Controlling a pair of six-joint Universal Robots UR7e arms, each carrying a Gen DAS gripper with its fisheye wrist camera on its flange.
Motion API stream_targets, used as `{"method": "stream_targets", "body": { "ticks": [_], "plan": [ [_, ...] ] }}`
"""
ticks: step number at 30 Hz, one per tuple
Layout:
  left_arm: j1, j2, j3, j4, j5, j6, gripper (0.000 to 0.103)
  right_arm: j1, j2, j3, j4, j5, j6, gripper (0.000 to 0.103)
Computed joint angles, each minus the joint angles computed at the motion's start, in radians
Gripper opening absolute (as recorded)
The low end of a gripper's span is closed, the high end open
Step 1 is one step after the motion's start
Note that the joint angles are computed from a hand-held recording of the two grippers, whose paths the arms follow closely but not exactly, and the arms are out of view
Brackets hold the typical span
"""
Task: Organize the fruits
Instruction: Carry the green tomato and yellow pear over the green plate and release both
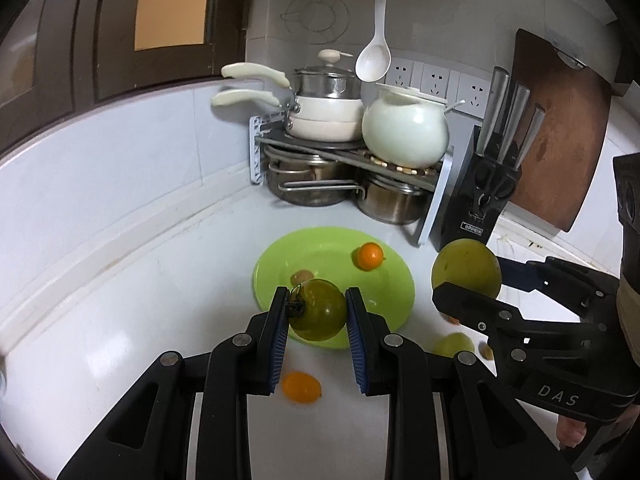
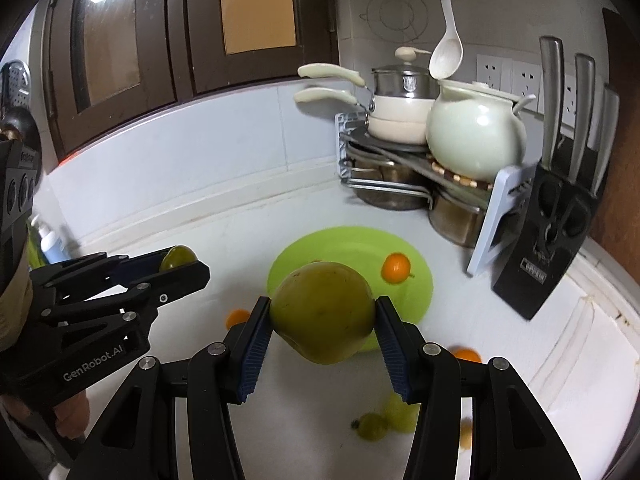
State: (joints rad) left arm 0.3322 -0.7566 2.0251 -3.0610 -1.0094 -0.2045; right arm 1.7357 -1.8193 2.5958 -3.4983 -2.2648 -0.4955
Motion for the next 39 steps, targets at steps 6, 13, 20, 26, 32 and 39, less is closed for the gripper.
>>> {"method": "stream_targets", "body": {
  "ticks": [6, 13, 20, 26, 32, 39],
  "plan": [
    [0.019, 0.036, -0.078, 0.026, -0.008, 0.048, 0.028, -0.033, 0.005, -0.055, 0.038, 0.035, 0.002, 0.052],
    [0.048, 0.088, -0.174, 0.071, -0.027, 0.085, 0.028, -0.077, 0.004, -0.12, 0.108, 0.072, 0.002, 0.052],
    [0.082, 0.147, -0.27, 0.119, -0.051, 0.108, 0.028, -0.128, 0.023, -0.19, 0.168, 0.11, -0.025, 0.052],
    [0.117, 0.201, -0.35, 0.168, -0.059, 0.117, 0.028, -0.189, 0.052, -0.244, 0.226, 0.146, -0.025, 0.052],
    [0.161, 0.256, -0.432, 0.256, -0.081, 0.111, 0.028, -0.254, 0.095, -0.297, 0.298, 0.181, -0.008, 0.052],
    [0.204, 0.32, -0.526, 0.354, -0.084, 0.111, 0.028, -0.305, 0.172, -0.37, 0.372, 0.186, 0.011, 0.052]
  ]
}}
